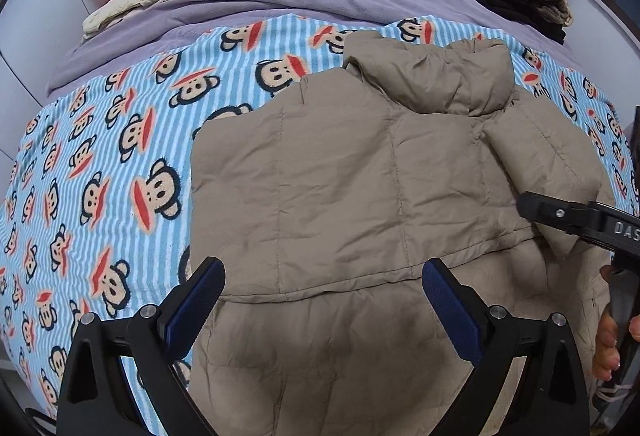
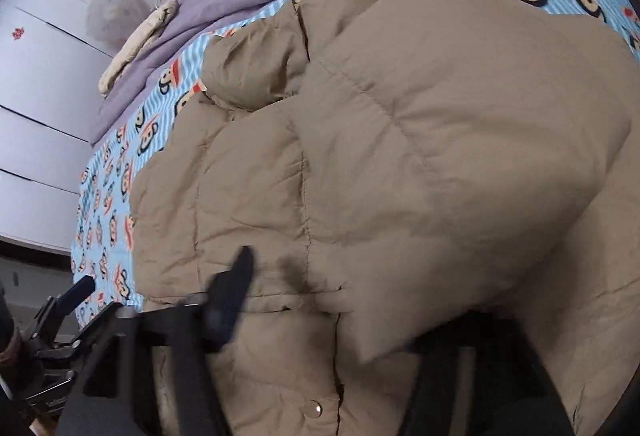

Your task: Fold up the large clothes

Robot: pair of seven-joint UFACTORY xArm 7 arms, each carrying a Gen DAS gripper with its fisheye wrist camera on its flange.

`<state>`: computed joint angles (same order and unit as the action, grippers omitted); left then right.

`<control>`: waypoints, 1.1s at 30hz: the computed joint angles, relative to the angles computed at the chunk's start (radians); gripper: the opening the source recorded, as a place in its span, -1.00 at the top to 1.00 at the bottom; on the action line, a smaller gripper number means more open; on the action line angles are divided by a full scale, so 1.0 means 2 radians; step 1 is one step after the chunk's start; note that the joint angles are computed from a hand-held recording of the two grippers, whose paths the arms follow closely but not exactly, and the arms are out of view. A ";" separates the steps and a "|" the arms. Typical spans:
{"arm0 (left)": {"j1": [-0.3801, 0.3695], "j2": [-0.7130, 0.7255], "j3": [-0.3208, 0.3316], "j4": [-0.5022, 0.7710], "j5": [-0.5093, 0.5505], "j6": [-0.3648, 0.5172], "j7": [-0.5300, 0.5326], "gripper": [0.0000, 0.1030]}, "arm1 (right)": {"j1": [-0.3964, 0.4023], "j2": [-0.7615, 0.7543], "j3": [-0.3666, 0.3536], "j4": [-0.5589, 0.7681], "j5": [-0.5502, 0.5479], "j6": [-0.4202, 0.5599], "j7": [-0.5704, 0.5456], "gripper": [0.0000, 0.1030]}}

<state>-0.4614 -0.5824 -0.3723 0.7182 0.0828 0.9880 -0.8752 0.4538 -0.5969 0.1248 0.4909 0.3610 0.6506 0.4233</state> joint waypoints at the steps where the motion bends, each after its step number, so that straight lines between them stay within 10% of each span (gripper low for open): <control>1: -0.001 -0.003 0.003 -0.004 -0.003 -0.004 -0.001 -0.94 | -0.002 -0.018 0.003 0.001 -0.005 0.017 0.008 -0.70; 11: 0.009 -0.040 0.017 -0.035 -0.012 -0.004 0.003 -0.94 | -0.063 -0.182 -0.046 -0.100 0.064 -0.009 0.145 -0.66; 13: 0.011 -0.049 0.023 -0.043 -0.017 -0.006 0.006 -0.94 | -0.058 -0.180 -0.061 -0.110 0.082 -0.040 0.156 0.29; 15: 0.014 -0.060 0.031 -0.051 -0.024 -0.013 0.009 -0.94 | -0.047 -0.153 -0.063 -0.094 0.076 -0.060 0.145 0.83; 20: 0.006 -0.090 0.076 -0.092 -0.089 -0.062 0.029 -0.94 | 0.010 -0.030 -0.045 0.006 0.039 -0.109 0.068 0.84; 24: -0.004 -0.094 0.096 -0.113 -0.141 -0.100 0.054 -0.94 | -0.006 0.062 0.037 0.110 -0.081 -0.009 0.033 0.76; 26: -0.009 -0.094 0.098 -0.116 -0.156 -0.115 0.066 -0.94 | -0.005 0.096 0.068 0.142 -0.124 0.040 0.028 0.42; 28: -0.020 -0.088 0.104 -0.118 -0.177 -0.137 0.081 -0.94 | 0.010 0.093 0.069 0.135 -0.119 0.062 0.022 -0.59; 33: -0.064 -0.038 0.128 -0.102 -0.240 -0.205 0.139 -0.94 | 0.026 0.000 0.026 0.070 -0.050 0.098 0.009 -0.59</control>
